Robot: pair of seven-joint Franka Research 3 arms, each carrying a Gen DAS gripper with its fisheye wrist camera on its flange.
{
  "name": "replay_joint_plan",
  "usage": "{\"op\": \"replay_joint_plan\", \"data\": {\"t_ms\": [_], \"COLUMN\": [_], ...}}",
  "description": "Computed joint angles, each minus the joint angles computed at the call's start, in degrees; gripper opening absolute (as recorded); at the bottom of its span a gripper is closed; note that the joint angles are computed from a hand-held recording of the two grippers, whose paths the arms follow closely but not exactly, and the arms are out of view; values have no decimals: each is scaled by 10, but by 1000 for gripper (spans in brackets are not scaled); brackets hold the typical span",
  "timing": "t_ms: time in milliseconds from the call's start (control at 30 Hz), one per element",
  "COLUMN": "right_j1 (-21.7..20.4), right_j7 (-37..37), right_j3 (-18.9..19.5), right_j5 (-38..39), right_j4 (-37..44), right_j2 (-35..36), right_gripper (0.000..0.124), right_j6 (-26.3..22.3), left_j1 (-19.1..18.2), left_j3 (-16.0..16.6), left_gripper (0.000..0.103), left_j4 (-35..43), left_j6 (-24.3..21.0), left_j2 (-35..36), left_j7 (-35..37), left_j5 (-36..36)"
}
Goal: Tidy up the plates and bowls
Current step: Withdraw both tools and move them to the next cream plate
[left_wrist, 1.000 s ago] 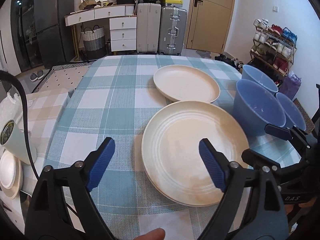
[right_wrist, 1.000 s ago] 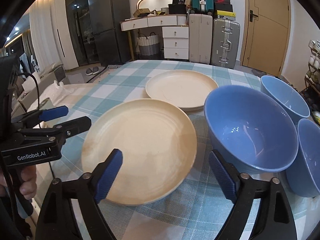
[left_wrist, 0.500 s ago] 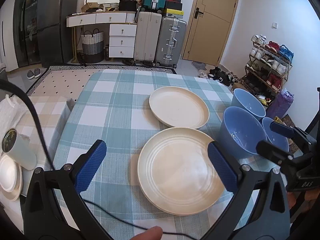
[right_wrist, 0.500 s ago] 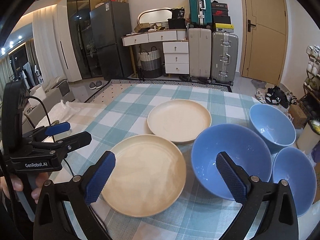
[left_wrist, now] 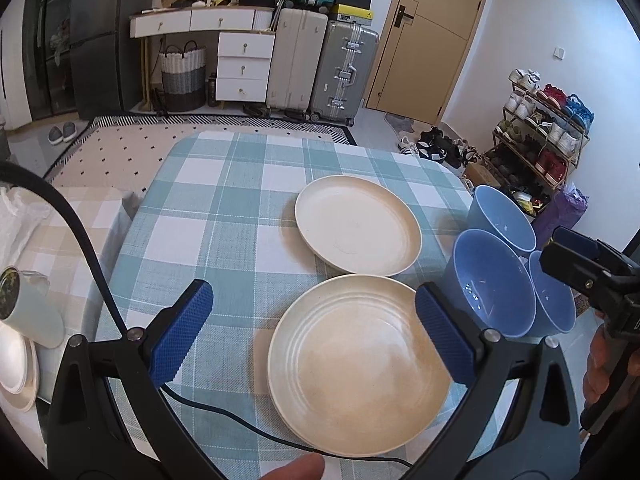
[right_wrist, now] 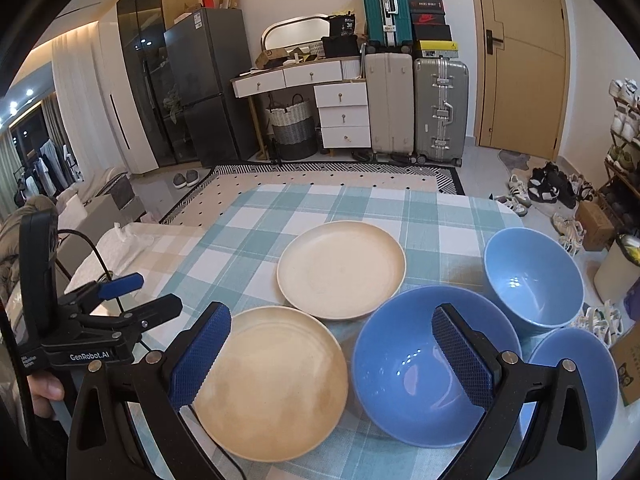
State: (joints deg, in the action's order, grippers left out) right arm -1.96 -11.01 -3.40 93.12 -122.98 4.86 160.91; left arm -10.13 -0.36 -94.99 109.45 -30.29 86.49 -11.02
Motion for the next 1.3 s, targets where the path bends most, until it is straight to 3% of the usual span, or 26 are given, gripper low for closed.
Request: {"op": "replay_joint_plan", "data": {"t_ms": [433, 1167, 1300], "right_j1": [-24, -69, -61], "right_j7": [176, 503, 579], "right_j3": [25, 42, 23], "right_j5": [-159, -510, -587], "right_j4": [115, 322, 396], "right_j2": [98, 254, 306], "right_gripper": [102, 102, 102], "right_j6": [29, 2, -39], "left_j1": [17, 50, 53], "left_j3": [-11, -40, -46], "left_gripper": [100, 100, 100], "left_j4": [48, 117, 117], "left_j6": [-1, 1, 5], "left_j2": [79, 194, 207], "left_j7": [4, -8, -11], "left_j5": [-2, -8, -2]}}
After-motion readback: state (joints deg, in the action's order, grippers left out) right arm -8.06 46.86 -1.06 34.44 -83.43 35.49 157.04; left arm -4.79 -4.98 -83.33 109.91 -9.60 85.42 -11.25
